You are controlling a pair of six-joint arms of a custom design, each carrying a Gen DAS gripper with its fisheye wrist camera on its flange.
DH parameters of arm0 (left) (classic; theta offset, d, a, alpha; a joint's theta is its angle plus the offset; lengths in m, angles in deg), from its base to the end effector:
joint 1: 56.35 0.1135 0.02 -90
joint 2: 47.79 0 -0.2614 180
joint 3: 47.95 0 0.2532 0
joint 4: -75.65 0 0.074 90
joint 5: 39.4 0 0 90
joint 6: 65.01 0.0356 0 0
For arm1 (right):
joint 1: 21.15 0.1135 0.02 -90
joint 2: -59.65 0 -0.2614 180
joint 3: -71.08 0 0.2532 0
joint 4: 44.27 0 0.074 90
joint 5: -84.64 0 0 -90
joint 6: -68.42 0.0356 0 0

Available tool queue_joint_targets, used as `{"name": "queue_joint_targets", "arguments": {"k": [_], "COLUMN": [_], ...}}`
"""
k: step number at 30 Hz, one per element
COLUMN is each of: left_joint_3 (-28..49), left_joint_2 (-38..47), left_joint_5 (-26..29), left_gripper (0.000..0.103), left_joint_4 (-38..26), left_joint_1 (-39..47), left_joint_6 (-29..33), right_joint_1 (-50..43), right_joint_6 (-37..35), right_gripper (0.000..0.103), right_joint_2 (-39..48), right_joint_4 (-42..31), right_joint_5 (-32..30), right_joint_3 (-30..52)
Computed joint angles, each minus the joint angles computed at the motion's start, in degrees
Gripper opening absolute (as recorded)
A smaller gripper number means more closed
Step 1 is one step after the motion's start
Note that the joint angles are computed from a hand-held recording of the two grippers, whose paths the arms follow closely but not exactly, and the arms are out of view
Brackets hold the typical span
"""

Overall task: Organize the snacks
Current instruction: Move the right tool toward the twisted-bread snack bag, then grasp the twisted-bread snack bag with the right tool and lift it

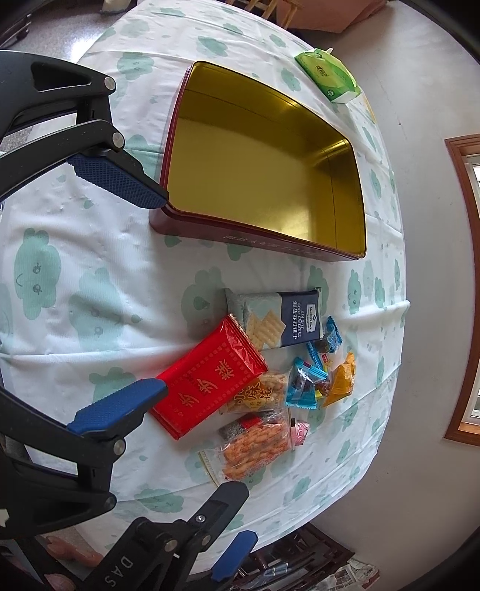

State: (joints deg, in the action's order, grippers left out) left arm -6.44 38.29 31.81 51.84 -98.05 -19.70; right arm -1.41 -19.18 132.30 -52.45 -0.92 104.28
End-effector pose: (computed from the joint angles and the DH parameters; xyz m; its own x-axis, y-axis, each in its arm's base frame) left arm 0.1735 -0.1392 0.0965 -0.8740 -0.1130 -0.4725 -0.1034 0.9936 -0.0462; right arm 0.1999 0.0688 0.1212 -0.7068 -0.2093 -0.6757 -0.2583 0.9656 -0.0289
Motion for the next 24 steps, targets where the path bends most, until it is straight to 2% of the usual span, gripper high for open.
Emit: {"name": "queue_joint_targets", "arguments": {"k": [14,19,24], "left_joint_3": [-0.13,-0.05,-0.14], "left_joint_2": [-0.17,-0.07,-0.13], "left_joint_5": [0.12,0.3,0.33], "left_gripper": [0.091,0.091,0.09], "left_joint_4": [-0.24,-0.33,-0.27], "left_joint_1": [0.4,0.59,0.76], "left_joint_6": [0.22,0.35,0.52], "right_joint_1": [1.52,1.66,0.23], "right_joint_6": [0.65,-0.31,-1.15], "right_gripper": [0.087,0.087,0.076], "right_joint_2": [0.22,4.82,13.33], "right_joint_4": [-0.19,0.85,2.0], "right_joint_5": [0.9,1.5,0.27], "right_joint_3": [0.03,2.25,6.47]}}
